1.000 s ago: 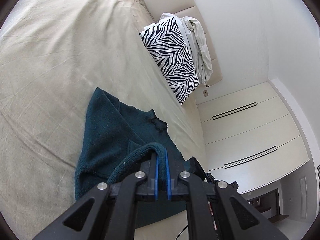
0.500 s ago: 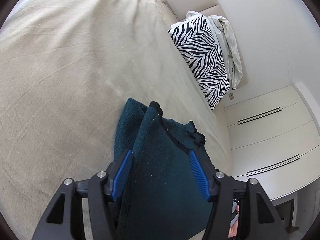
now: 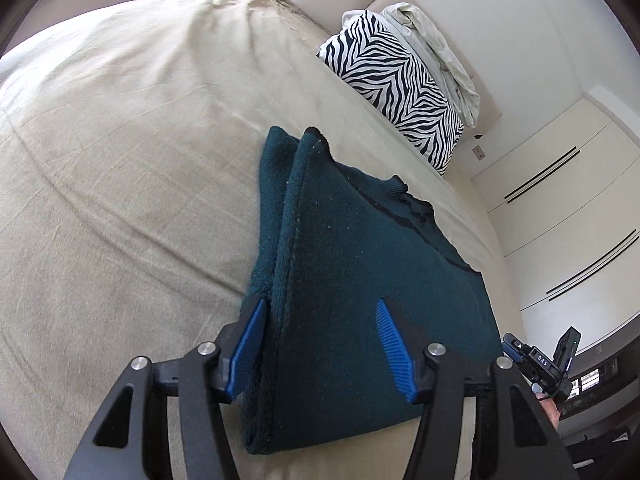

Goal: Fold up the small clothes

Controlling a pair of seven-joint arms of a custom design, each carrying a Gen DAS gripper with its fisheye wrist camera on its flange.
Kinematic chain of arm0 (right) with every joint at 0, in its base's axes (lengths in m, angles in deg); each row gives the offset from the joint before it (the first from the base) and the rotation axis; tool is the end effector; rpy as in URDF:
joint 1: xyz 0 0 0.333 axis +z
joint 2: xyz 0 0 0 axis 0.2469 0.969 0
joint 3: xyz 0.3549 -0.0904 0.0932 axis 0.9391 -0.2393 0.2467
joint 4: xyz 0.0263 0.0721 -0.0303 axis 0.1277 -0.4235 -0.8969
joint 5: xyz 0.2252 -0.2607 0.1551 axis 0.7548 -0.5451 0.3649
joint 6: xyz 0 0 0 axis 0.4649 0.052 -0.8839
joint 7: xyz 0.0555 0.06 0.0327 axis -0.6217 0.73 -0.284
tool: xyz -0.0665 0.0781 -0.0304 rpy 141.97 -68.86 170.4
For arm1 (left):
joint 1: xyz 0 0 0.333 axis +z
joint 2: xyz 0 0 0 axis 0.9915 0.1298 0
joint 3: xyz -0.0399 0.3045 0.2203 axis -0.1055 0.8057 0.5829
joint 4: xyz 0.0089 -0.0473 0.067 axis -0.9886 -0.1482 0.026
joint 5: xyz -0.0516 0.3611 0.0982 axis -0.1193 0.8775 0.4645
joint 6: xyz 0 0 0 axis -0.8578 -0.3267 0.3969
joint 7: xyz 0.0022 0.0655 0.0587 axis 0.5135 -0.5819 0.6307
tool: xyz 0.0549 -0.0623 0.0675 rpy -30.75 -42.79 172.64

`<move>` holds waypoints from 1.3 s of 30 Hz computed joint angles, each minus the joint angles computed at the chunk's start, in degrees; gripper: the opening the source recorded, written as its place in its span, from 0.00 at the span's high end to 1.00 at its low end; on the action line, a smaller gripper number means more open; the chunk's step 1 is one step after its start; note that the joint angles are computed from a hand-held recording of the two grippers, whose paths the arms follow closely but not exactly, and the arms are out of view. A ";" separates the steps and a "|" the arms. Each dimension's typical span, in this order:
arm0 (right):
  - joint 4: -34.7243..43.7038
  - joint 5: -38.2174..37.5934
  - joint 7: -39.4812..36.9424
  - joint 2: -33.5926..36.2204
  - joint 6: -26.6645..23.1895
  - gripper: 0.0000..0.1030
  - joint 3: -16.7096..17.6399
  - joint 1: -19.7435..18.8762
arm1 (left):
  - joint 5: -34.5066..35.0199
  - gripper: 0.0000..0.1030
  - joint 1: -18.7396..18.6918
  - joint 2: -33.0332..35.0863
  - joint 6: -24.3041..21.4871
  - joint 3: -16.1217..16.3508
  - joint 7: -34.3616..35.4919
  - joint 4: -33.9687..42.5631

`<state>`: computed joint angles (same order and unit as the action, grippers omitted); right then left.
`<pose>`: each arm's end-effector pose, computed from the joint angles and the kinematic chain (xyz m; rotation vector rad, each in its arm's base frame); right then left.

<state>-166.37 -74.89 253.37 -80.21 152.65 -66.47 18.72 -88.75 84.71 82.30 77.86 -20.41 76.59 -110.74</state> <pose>0.4608 0.0861 0.4193 -1.1498 2.4203 -0.4460 0.6791 -0.1415 0.3815 1.8271 -2.0164 1.2328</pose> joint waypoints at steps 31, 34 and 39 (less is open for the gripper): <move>-3.24 -0.32 0.38 -4.83 -8.82 0.95 2.60 1.54 | 3.71 0.92 -1.72 -2.89 14.18 -1.96 5.81 -7.33; -3.20 -1.07 1.77 -5.46 -9.36 0.95 2.91 1.49 | 2.41 0.92 -0.79 -3.16 14.22 -2.67 6.38 -7.74; -3.55 -0.69 2.37 -6.33 -9.69 0.95 3.08 1.79 | 1.79 0.93 -0.76 -3.34 13.99 -2.51 6.80 -8.44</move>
<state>-169.91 -75.58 255.74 -86.54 142.96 -63.40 20.51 -86.96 83.94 78.97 91.85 -22.92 83.39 -119.18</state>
